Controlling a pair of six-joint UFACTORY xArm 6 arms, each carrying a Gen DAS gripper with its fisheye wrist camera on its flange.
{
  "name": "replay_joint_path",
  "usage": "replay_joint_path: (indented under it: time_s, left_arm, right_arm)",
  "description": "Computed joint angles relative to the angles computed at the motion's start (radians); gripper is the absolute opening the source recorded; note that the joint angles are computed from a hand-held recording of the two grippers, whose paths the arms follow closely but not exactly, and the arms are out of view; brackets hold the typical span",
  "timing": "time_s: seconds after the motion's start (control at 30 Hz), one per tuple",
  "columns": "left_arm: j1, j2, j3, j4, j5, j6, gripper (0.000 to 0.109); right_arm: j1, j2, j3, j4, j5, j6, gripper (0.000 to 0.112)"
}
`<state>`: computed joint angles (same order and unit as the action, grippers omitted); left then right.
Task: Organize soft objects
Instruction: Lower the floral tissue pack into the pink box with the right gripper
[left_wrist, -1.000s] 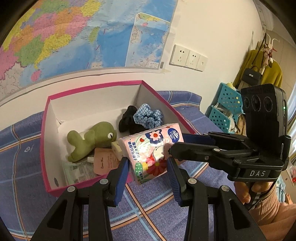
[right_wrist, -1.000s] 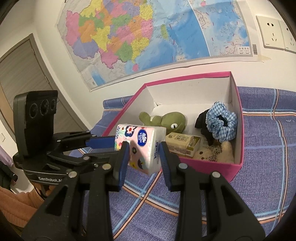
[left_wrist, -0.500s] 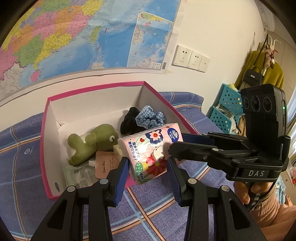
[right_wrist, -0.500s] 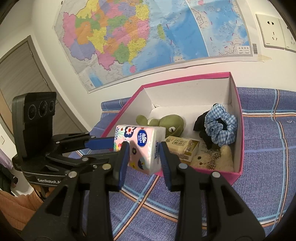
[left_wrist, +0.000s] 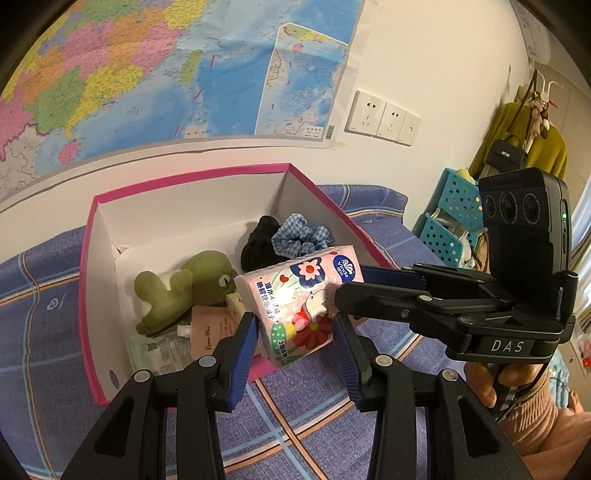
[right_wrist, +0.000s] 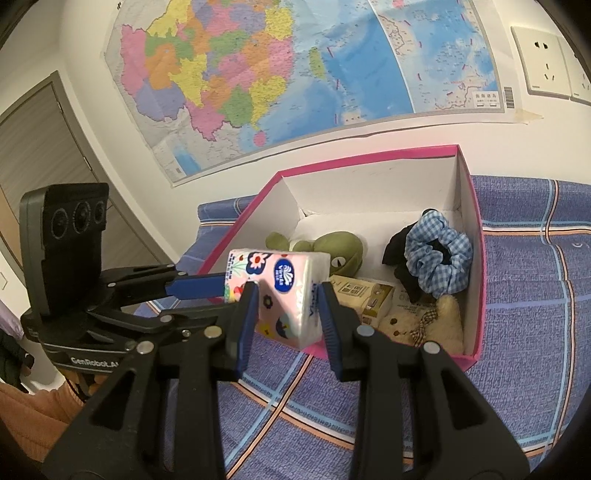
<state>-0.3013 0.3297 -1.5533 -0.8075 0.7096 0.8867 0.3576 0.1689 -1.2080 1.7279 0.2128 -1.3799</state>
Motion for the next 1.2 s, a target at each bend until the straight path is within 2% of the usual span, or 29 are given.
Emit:
replay_joint_path:
  time_s: [0.33,1.2]
  left_arm:
    - [-0.002,0.015,-0.019,0.009,0.001,-0.008,0.041]
    - [-0.005,0.068,-0.087,0.049,0.019,-0.046,0.041]
  right_arm:
    - [-0.002,0.007,-0.006,0.003,-0.001,-0.004,0.036]
    - [-0.019,0.045,-0.044,-0.086,0.002,0.089,0.036]
